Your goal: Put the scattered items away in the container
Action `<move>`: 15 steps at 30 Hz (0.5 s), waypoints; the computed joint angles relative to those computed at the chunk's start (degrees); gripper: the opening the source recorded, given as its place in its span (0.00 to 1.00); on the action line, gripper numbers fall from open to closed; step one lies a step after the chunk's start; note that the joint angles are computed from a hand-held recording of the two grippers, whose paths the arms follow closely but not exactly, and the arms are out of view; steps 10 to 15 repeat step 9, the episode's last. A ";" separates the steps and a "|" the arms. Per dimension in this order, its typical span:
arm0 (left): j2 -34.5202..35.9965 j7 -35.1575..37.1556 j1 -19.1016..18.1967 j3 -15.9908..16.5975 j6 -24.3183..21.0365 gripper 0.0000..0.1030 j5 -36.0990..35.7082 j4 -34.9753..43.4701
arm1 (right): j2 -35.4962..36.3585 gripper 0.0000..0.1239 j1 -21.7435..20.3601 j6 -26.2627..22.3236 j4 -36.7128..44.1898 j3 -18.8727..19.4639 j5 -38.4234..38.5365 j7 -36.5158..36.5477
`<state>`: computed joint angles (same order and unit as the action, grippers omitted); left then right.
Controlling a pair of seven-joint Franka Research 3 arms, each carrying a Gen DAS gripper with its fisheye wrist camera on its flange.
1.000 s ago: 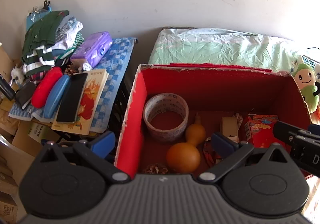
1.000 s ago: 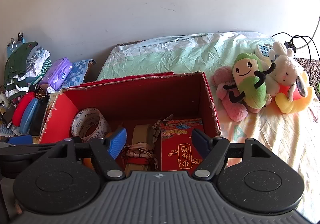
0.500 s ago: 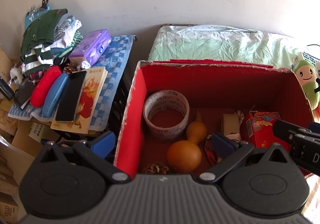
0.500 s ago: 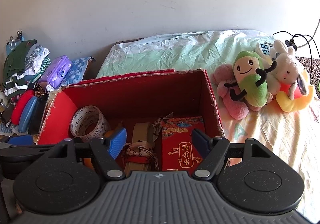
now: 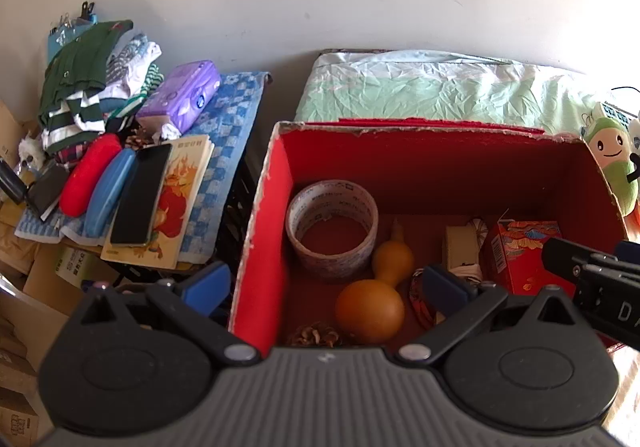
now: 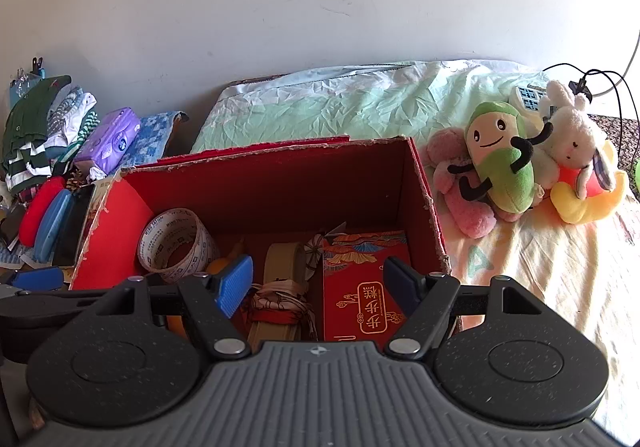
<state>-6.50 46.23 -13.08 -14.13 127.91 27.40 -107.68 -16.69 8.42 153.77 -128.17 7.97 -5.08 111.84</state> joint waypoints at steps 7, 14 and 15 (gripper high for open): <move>-0.60 -1.30 0.15 -0.11 1.10 0.98 1.18 -0.62 | -0.61 0.60 -0.26 0.50 -0.49 0.07 0.02 0.46; -0.79 -1.71 0.18 -0.21 1.31 0.98 1.67 -0.87 | -0.87 0.60 -0.35 0.68 -0.73 0.10 0.13 0.69; -0.79 -1.71 0.18 -0.21 1.31 0.98 1.67 -0.87 | -0.87 0.60 -0.35 0.68 -0.73 0.10 0.13 0.69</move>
